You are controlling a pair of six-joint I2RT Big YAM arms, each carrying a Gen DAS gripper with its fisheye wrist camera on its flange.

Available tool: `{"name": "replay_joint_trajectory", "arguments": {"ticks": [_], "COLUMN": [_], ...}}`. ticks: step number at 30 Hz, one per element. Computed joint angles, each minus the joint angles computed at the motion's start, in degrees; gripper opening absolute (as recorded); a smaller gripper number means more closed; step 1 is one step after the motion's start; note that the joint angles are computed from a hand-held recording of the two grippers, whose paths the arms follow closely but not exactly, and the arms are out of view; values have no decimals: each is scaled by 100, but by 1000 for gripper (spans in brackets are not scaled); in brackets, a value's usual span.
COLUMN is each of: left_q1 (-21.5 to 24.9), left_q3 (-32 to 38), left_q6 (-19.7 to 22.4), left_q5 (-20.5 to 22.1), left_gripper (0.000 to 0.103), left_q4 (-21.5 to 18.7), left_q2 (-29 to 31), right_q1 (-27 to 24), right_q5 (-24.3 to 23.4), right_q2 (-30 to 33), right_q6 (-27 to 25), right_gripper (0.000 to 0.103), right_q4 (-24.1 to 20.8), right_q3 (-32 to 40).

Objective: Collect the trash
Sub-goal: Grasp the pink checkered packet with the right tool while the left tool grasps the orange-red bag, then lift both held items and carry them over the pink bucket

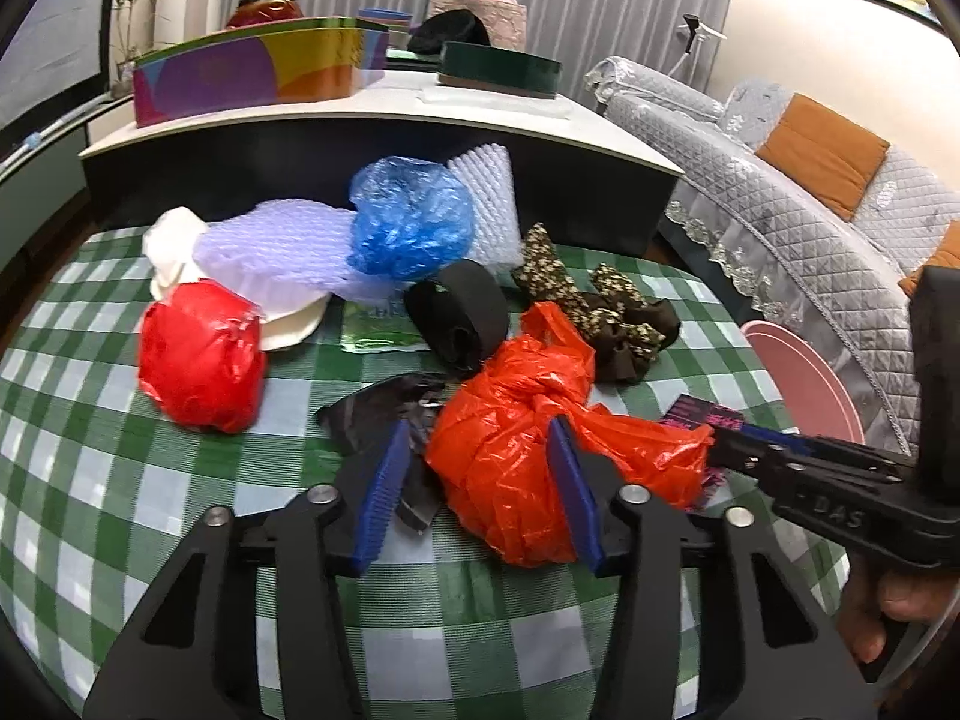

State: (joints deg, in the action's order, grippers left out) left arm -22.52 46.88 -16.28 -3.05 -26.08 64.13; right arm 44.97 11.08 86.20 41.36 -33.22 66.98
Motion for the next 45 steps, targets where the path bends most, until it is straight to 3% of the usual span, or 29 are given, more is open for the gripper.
{"name": "replay_joint_trajectory", "arguments": {"ticks": [4,7,10,31,45], "left_q1": [-46,-84,-105,-490,-1061], "left_q3": [13,20,31,-183,153], "left_q6": [95,163,211,550,451], "left_q5": [65,21,7,-396,-707], "left_gripper": [21,10,6,2,2], "left_q4": [-16,-27,-51,-256,-448], "left_q2": [-17,-75,-147,-1203,-1355], "right_q1": [14,53,53,556,543], "right_q5": [-59,36,133,1572,2163], "right_q2": [-3,-68,-186,-1477,-2546], "right_q6": [-147,-242,-317,-467,-295], "right_gripper": [19,14,9,7,7], "right_q4": [67,99,122,-200,-1054], "right_q3": [13,-3,-44,-475,-631]}}
